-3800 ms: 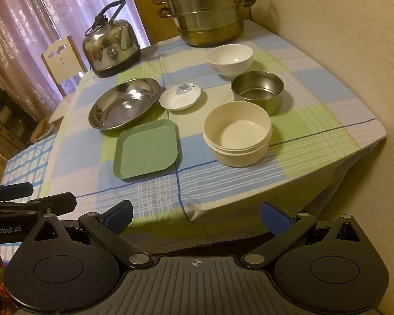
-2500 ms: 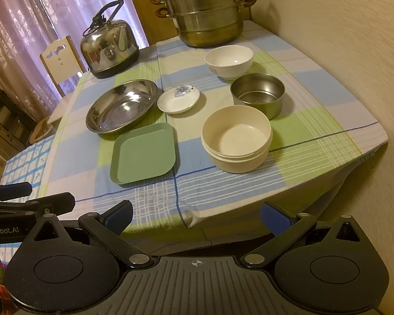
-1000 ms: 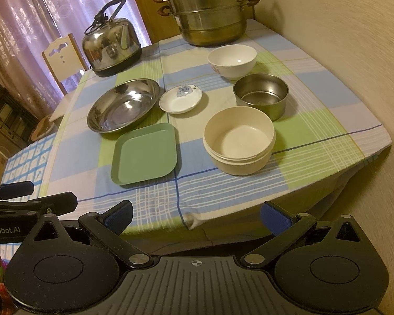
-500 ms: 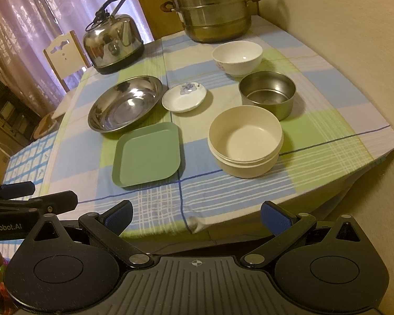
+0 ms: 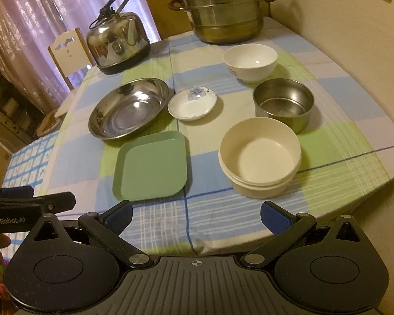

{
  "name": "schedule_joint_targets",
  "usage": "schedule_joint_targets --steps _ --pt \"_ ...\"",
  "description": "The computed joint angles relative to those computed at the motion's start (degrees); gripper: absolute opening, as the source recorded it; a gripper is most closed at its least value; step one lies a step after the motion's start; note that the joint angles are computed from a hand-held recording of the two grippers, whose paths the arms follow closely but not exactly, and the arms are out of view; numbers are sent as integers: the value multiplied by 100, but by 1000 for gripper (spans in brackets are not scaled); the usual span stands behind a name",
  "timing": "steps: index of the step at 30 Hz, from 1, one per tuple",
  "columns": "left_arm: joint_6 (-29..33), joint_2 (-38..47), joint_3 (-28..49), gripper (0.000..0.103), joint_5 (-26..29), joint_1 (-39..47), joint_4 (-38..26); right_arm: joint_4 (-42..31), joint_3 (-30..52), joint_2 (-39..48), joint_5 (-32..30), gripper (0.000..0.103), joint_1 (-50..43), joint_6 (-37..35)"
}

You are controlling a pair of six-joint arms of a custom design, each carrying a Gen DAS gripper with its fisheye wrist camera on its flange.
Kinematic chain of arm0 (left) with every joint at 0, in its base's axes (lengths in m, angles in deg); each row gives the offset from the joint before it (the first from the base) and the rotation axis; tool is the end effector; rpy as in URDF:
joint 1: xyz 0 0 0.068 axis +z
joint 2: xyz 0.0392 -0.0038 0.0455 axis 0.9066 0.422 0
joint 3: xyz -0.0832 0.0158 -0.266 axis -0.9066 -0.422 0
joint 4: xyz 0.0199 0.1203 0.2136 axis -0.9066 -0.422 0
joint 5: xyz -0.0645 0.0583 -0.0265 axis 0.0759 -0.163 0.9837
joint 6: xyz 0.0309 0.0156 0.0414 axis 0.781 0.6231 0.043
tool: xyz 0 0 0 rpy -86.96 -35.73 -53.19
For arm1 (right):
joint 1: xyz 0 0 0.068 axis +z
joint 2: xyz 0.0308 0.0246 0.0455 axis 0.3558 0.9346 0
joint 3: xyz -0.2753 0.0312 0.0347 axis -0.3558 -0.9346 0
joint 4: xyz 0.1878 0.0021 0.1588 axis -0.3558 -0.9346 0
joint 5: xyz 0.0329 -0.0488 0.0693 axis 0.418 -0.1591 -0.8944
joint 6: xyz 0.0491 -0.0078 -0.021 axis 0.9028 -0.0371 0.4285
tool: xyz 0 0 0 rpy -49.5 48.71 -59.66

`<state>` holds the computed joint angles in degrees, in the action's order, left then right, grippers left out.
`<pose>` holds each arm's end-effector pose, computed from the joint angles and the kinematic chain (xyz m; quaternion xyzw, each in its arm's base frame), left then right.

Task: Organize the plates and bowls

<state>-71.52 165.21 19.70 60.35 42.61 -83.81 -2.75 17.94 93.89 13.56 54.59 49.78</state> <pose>0.2426 -0.0895 0.1707 -0.0770 0.9536 0.0114 0.2909 0.2788 0.1886 0.1614 -0.0874 0.9415 0.1794 0.2714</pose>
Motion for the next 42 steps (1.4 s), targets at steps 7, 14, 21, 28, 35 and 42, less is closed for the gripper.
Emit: schedule_joint_targets --steps 7,14,21,28,35,42 --pt "177 527 58 102 70 333 470 195 486 656 -447 103 -161 -169" --pt "378 1133 231 95 243 660 884 481 997 1306 -730 103 -144 -359" --pt "551 1756 500 92 259 846 1160 207 1775 2042 -766 78 -84 -455" --pt "681 2353 755 78 345 970 1450 -17 2496 2714 -551 58 -11 -568" --pt "725 2780 926 65 587 1099 1665 -166 3116 3301 -324 44 28 -590" --pt "809 3048 1089 46 700 1121 1776 -392 3561 3611 -326 33 9 -698"
